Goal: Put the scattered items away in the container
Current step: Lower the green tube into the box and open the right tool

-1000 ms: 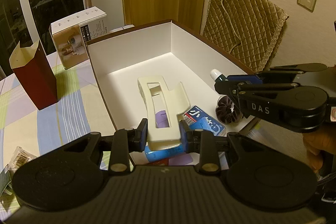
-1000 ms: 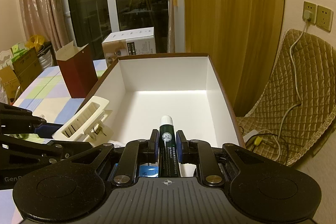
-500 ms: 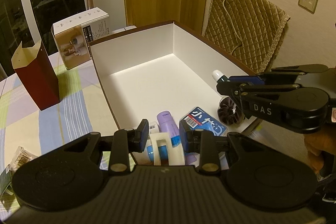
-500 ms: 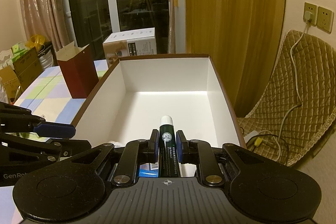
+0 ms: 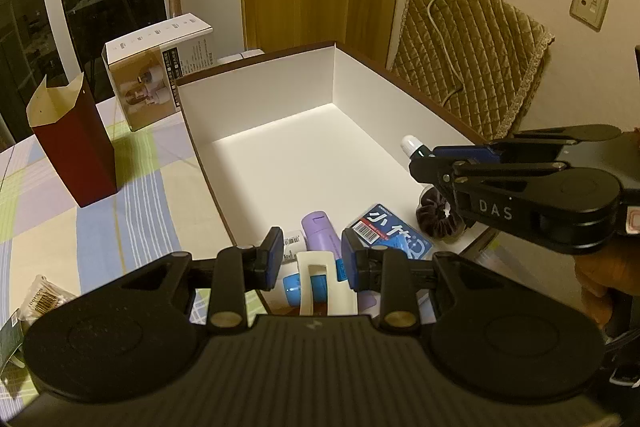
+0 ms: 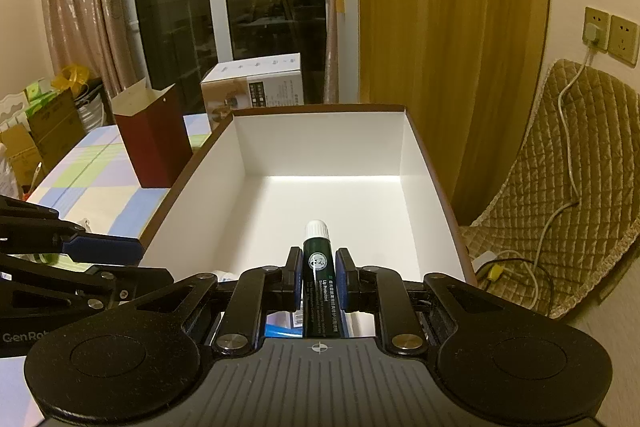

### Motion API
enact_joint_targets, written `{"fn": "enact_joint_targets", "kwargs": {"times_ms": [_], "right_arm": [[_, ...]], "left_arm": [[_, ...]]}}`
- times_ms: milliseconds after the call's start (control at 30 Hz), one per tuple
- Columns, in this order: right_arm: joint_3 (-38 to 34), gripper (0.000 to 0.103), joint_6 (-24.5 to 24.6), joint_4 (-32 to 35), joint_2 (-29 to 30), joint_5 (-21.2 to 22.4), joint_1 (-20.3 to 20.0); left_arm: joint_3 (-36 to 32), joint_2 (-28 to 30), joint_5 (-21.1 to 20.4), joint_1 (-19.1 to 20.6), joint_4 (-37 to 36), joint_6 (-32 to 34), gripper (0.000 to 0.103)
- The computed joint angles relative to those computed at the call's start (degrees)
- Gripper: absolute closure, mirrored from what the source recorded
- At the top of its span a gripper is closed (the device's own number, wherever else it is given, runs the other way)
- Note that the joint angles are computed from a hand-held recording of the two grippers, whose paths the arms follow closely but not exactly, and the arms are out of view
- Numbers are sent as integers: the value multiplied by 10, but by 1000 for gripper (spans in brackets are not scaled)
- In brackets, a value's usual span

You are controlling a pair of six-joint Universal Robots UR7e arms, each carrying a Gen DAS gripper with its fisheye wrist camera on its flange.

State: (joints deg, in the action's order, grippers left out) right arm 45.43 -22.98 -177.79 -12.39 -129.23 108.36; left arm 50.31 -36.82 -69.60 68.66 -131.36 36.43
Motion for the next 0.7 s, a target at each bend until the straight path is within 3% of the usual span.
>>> {"fn": "enact_joint_targets", "kwargs": {"times_ms": [700], "right_arm": [[22, 84, 6, -14, -9, -9, 2]], "left_arm": [[10, -11, 1, 3, 0, -10, 77]]}}
